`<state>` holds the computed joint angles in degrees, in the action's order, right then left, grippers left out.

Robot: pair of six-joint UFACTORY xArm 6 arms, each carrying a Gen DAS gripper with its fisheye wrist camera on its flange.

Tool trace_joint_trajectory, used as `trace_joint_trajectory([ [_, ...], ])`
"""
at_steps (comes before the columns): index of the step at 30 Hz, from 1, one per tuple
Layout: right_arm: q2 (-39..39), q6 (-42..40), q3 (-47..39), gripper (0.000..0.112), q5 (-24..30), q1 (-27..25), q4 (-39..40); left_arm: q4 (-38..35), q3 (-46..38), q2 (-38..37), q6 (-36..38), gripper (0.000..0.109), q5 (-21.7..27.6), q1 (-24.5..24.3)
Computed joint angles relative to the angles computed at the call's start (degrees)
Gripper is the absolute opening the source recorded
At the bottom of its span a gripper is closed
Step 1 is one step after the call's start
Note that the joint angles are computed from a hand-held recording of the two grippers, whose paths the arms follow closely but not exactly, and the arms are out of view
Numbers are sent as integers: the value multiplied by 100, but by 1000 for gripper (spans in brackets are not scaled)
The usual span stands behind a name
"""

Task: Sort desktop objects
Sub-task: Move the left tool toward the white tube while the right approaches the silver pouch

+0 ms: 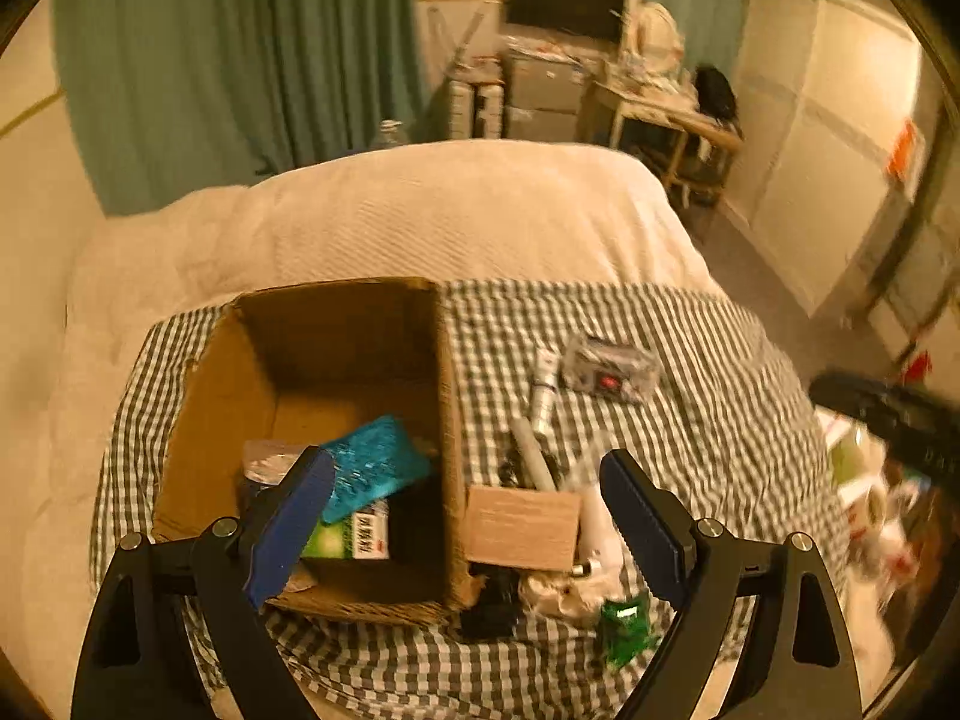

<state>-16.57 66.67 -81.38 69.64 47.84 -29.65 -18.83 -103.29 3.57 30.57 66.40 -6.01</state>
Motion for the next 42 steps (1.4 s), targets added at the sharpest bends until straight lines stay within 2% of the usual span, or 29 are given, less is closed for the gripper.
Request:
trace_joint_trajectory([
  [4,-410,-82,417,27,43,-93,135,415,819,-503,57,93,-396,-413],
  [7,-654,-139,689,27,57,-112,196,343,1127,-638,179,93,-487,-616],
  [9,-812,-149,863,27,52,-140,225,559,1281,-654,46,93,-632,-842],
  [14,-1084,-75,1231,27,-100,-355,275,403,966,-160,-406,93,-329,-1116],
  [16,-1093,-147,1277,27,-138,-445,168,560,918,55,-531,93,-499,-1241],
  [18,-1082,-356,1343,32,-244,-561,32,690,945,212,-616,93,-759,-1315],
  [22,-1002,-771,1602,34,-774,-951,47,935,658,782,-928,93,-1041,-1379],
  [28,-539,-1611,1882,34,-1963,-1830,505,1078,-75,1689,-1495,93,-1172,-1387],
  [33,-62,-2164,2045,35,-2716,-2221,516,1340,-673,2374,-1826,93,-1209,-1467],
  [34,9,-2245,2079,37,-2807,-2271,526,1379,-790,2518,-1845,93,-1201,-1486],
  [36,139,-2425,2155,47,-2945,-2362,569,1474,-791,2635,-1860,93,-1318,-1514],
  [39,296,-2812,2323,47,-3259,-2507,788,1645,-959,2893,-1824,93,-1247,-1551],
  [42,507,-3078,2306,47,-3228,-2532,782,1847,-1003,3065,-1758,93,-1341,-1561],
])
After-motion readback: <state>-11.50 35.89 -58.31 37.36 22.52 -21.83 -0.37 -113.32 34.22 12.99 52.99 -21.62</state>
